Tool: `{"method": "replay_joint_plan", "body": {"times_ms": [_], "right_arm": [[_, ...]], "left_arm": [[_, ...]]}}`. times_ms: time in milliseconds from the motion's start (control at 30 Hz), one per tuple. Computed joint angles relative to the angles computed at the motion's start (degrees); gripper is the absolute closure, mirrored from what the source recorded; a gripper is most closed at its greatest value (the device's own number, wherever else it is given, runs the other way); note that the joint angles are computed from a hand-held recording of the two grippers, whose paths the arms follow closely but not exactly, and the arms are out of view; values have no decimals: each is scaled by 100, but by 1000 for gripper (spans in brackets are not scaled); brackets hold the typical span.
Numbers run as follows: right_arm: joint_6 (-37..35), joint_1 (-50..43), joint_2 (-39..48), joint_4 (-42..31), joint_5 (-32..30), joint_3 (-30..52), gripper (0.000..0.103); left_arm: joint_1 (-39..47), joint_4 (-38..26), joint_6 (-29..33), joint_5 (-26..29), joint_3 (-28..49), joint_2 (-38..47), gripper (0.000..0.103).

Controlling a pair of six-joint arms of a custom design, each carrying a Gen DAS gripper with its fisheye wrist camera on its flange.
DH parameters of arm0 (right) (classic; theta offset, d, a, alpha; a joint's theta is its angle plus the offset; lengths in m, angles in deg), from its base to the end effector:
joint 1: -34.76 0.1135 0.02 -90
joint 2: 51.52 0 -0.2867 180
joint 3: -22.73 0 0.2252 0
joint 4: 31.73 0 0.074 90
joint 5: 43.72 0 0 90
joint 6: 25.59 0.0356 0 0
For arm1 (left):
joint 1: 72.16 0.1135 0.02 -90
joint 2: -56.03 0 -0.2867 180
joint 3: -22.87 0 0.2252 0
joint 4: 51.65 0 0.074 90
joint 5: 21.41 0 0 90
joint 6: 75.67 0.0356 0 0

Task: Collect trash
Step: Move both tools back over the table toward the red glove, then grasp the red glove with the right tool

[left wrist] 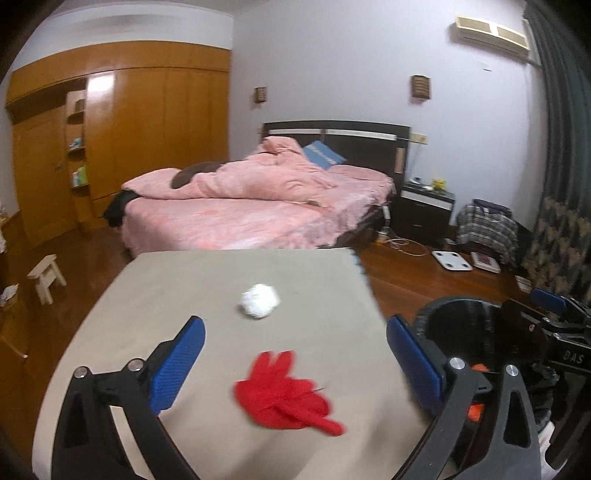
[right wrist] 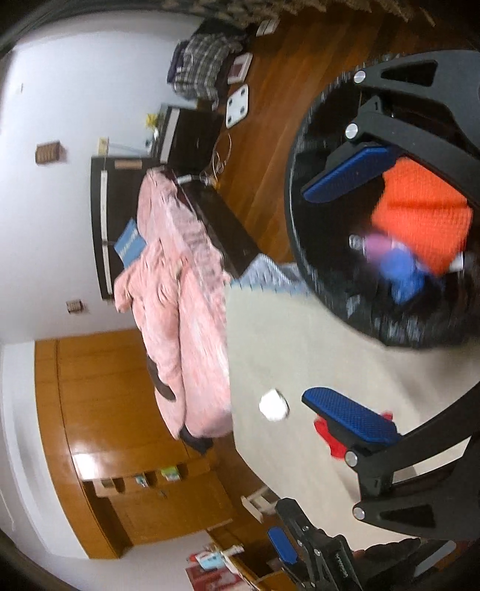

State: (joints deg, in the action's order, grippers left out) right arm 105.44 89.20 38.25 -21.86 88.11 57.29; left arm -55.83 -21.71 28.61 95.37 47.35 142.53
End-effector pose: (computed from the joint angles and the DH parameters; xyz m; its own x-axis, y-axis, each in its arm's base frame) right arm 0.1461 0.1635 0.1437 -0.5310 0.0983 -0.8416 0.0199 0.9944 0.1036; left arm 0.1943 0.0402 0.1446 -0.4655 0.0931 -0.8802 0.2375 0.9711 -0.0229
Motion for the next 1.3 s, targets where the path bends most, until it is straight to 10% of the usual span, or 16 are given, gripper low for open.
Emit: {"method": "replay_joint_plan", "body": {"times_ms": [1300], "right_arm": [[-751,154,4278,-822,-1700,4435,5]], "left_arm": [[2266,-27,1241,352,2021,3305,6]]}}
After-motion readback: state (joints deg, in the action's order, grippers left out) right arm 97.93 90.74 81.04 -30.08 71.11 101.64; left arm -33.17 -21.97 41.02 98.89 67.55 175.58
